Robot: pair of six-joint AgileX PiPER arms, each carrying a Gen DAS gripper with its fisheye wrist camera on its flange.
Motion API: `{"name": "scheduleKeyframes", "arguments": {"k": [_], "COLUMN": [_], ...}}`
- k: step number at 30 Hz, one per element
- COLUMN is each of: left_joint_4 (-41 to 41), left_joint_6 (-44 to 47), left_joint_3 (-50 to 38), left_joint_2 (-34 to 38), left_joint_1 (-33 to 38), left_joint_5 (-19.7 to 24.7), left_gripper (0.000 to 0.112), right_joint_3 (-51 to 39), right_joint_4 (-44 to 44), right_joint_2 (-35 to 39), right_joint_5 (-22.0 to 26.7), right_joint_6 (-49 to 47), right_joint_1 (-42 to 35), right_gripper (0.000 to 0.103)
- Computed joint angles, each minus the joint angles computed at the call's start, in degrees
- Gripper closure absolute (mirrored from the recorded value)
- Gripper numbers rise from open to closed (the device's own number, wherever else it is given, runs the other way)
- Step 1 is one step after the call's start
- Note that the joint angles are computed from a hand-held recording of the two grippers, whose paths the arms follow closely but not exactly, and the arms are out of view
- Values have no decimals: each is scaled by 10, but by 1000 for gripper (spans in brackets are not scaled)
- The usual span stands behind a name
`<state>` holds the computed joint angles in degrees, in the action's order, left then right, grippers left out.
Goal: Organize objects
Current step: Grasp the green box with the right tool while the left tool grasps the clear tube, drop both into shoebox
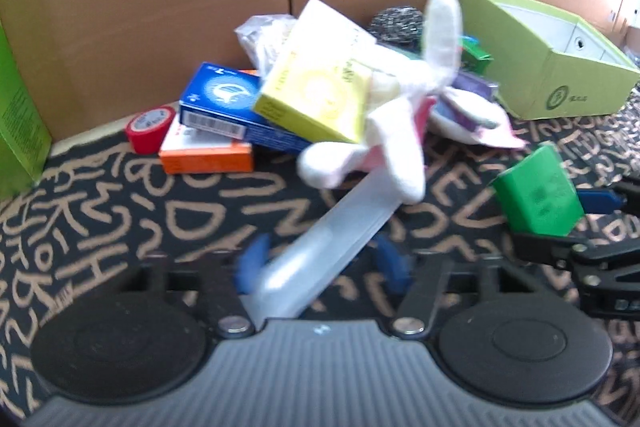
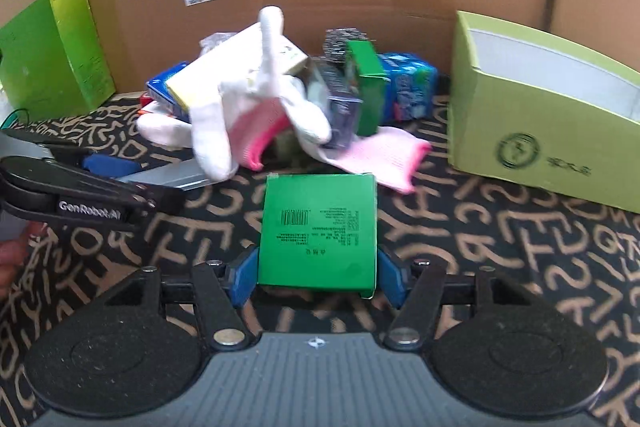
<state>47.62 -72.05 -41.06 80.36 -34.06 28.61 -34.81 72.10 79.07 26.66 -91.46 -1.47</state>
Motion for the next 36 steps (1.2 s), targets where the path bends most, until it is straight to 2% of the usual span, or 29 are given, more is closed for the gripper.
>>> {"name": "scheduleKeyframes", "arguments": {"k": [2,4,5,6,7,8,9,10,11,12,13,16,19,22,24,27,31,36], "left_joint_4": [-58,-78,-55,-23,5,17,10,-1,9,10,-2,-45,-37,-37,-19,-15,-92,-140], "left_joint_6": [27,26,-8,-49,-80,-93,-83,-71,-81,-84,-79,-55,-66,-45,-33,20,134,220], "left_joint_3": [-2,7,3,-6,-15,-24,-32,-36,-36,-40,-41,-36,-44,-83,-128,-223,-387,-626], "left_joint_2": [-22,-42,-39,-29,-16,-4,4,12,15,16,9,-19,-54,-72,-61,-7,107,288], "left_joint_1": [-18,-38,-59,-81,-97,-103,-97,-86,-85,-88,-87,-87,-129,-151,-158,-145,-98,-79], "left_joint_5": [24,27,51,80,107,122,122,107,106,110,108,89,102,98,101,94,62,93], "left_gripper": [78,77,73,56,48,46,47,54,62,82,86,86,86,86,86,86,86,86], "right_joint_3": [10,13,12,13,16,17,17,16,15,12,10,14,1,-29,-64,-125,-235,-330], "right_joint_4": [27,44,50,63,79,98,114,129,142,139,126,87,23,5,10,30,16,6], "right_joint_2": [-3,0,4,7,8,11,16,23,30,33,33,17,-4,-27,-29,-11,59,155], "right_joint_5": [-4,2,6,3,-3,-14,-22,-27,-19,-8,2,49,137,201,218,197,158,62], "right_joint_6": [-38,-60,-67,-80,-99,-119,-139,-158,-174,-176,-167,-152,-111,-107,-108,-102,-39,-15], "right_joint_1": [-12,-23,-24,-21,-14,-2,6,10,5,-3,-11,-54,-131,-203,-238,-257,-247,-199], "right_gripper": [38,38,38,38,38,38,38,38,38,38,38,39,39,39,39,39,39,39]}}
